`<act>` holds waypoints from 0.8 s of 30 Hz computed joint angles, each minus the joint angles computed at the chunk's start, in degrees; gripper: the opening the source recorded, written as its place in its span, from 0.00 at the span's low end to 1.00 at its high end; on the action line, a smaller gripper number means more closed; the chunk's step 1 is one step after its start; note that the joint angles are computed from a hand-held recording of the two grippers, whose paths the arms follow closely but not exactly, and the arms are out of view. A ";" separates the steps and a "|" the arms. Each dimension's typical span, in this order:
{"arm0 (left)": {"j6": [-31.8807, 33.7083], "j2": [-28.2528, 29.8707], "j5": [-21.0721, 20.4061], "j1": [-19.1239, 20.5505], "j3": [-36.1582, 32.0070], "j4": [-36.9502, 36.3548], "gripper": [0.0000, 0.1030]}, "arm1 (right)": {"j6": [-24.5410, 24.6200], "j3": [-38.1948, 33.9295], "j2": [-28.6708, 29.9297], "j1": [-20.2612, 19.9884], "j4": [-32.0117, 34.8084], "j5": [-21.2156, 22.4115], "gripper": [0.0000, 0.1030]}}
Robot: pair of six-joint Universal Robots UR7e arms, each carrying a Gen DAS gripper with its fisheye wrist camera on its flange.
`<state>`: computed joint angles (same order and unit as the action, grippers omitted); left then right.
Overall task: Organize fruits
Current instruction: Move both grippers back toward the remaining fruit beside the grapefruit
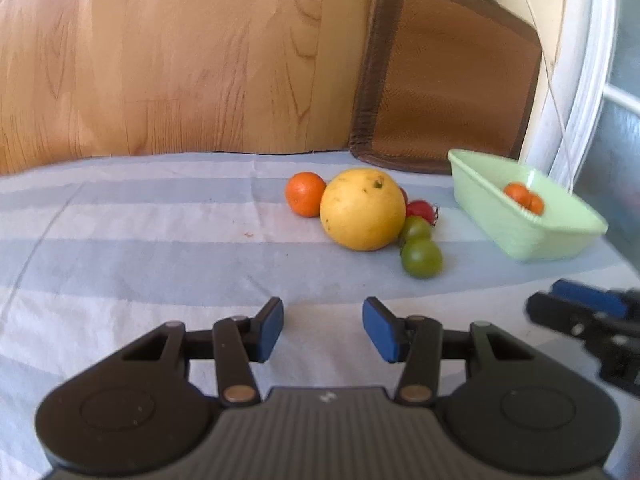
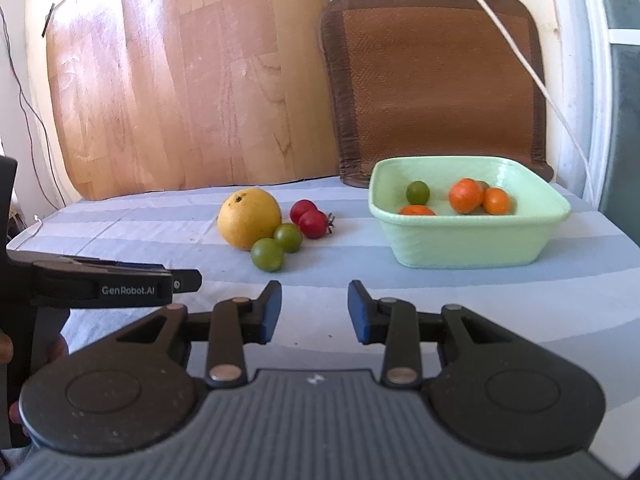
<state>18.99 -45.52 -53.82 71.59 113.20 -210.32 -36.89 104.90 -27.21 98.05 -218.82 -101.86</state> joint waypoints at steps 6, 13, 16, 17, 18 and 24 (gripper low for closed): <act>0.54 -0.07 0.62 0.80 -0.99 -0.62 0.44 | -0.25 -2.74 1.56 0.80 2.02 -0.34 0.38; 0.27 -0.44 0.75 1.48 -1.64 -0.08 0.44 | 0.45 -5.26 3.11 1.34 4.02 -3.13 0.38; 2.06 0.14 1.84 1.12 -1.93 -0.70 0.44 | 0.54 -5.33 3.48 1.39 3.60 -3.79 0.38; 2.52 0.28 2.04 1.03 -2.01 -0.75 0.44 | 0.85 -5.27 3.60 1.40 3.24 -3.96 0.38; 2.82 0.35 2.08 1.01 -2.06 -0.64 0.44 | 1.14 -5.18 3.57 1.32 3.15 -3.90 0.38; 3.30 0.14 0.72 1.11 -1.57 -0.36 0.46 | 3.41 -4.70 3.78 1.16 1.72 -4.81 0.39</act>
<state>22.29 -45.38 -53.10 72.71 111.63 -210.68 -33.49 100.20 -23.42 99.21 -217.09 -106.67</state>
